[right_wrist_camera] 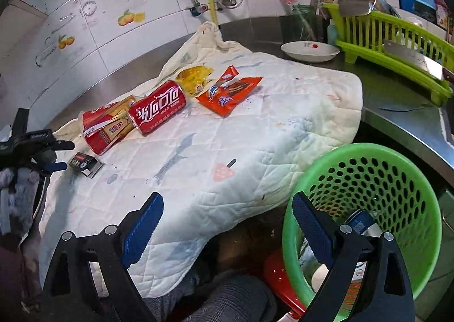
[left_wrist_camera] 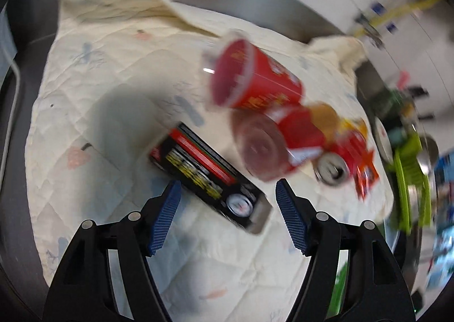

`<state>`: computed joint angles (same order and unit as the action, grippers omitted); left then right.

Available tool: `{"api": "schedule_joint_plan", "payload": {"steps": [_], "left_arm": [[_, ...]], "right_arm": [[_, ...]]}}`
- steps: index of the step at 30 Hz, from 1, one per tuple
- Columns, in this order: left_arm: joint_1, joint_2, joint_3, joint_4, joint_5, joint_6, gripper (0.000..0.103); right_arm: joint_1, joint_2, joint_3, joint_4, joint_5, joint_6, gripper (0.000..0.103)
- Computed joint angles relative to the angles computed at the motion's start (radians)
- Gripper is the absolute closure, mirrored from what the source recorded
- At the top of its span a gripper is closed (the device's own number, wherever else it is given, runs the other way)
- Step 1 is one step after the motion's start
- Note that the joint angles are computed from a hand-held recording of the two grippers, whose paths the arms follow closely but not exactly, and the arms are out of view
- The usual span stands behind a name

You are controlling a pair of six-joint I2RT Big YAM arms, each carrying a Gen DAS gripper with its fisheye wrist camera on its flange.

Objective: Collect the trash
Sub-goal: 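Reach the left tool to the black glue box while the right tool moves toward the orange snack packet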

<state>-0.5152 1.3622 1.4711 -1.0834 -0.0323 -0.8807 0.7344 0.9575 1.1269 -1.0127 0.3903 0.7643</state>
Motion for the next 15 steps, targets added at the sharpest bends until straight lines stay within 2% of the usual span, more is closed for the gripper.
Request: {"api": "schedule_joint_plan", "payload": {"steps": [4, 8, 15], "left_arm": [[0.026, 0.026, 0.008, -0.008, 0.004, -0.076, 0.034], [0.036, 0.053, 0.028, -0.018, -0.003, -0.104, 0.034], [0.03, 0.11, 0.086, -0.083, -0.043, -0.16, 0.034]], "right_arm": [[-0.022, -0.007, -0.025, 0.023, -0.037, -0.008, 0.014], [-0.045, -0.02, -0.048, 0.038, -0.07, -0.012, 0.014], [-0.075, -0.025, -0.066, 0.064, -0.105, -0.031, 0.014]]}}
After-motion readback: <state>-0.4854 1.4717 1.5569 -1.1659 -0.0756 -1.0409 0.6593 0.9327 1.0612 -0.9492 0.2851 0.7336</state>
